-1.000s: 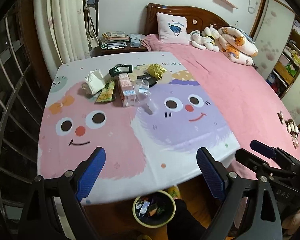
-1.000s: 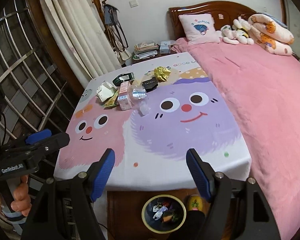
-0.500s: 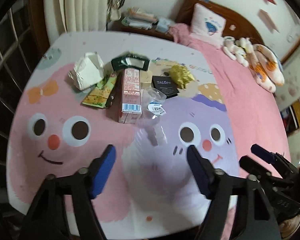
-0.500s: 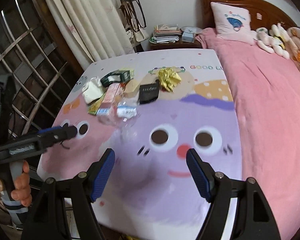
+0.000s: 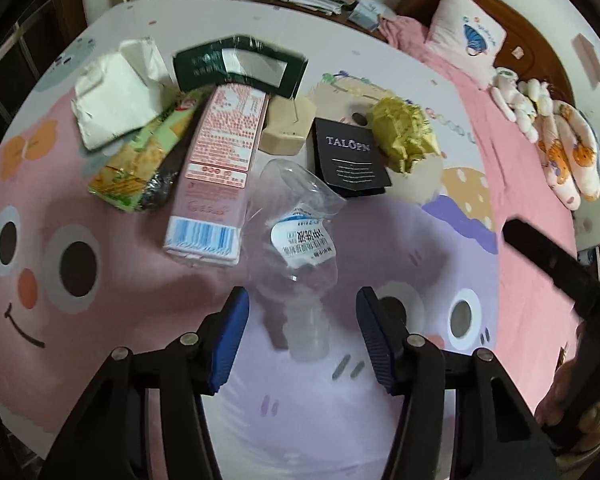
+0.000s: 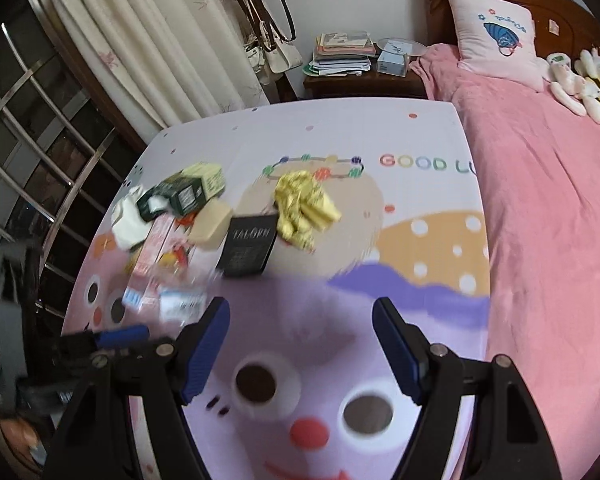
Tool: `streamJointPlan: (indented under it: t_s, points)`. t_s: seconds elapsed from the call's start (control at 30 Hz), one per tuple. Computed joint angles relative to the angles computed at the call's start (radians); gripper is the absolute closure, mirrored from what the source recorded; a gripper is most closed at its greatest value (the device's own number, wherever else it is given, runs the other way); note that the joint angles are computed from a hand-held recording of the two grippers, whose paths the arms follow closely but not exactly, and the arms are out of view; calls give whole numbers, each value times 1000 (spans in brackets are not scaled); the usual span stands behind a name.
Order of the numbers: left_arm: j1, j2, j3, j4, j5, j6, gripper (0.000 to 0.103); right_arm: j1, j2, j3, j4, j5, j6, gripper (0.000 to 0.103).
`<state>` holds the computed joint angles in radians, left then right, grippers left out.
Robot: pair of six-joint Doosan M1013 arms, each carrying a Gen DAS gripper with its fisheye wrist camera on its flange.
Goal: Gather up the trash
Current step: 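Grasp the clear plastic bottle with the left tool while the right tool grasps the yellow wrapper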
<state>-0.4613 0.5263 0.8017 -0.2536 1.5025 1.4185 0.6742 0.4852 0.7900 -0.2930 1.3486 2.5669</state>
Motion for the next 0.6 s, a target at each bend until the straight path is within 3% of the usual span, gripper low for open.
streamJointPlan:
  t_s: [0.23, 0.6]
  points:
    - [-13, 34, -18, 10, -7, -70, 49, -66, 25, -6, 67, -58, -52, 29]
    - [-39, 76, -61, 20, -2, -103, 57, -115, 160, -165, 130, 20, -190, 29]
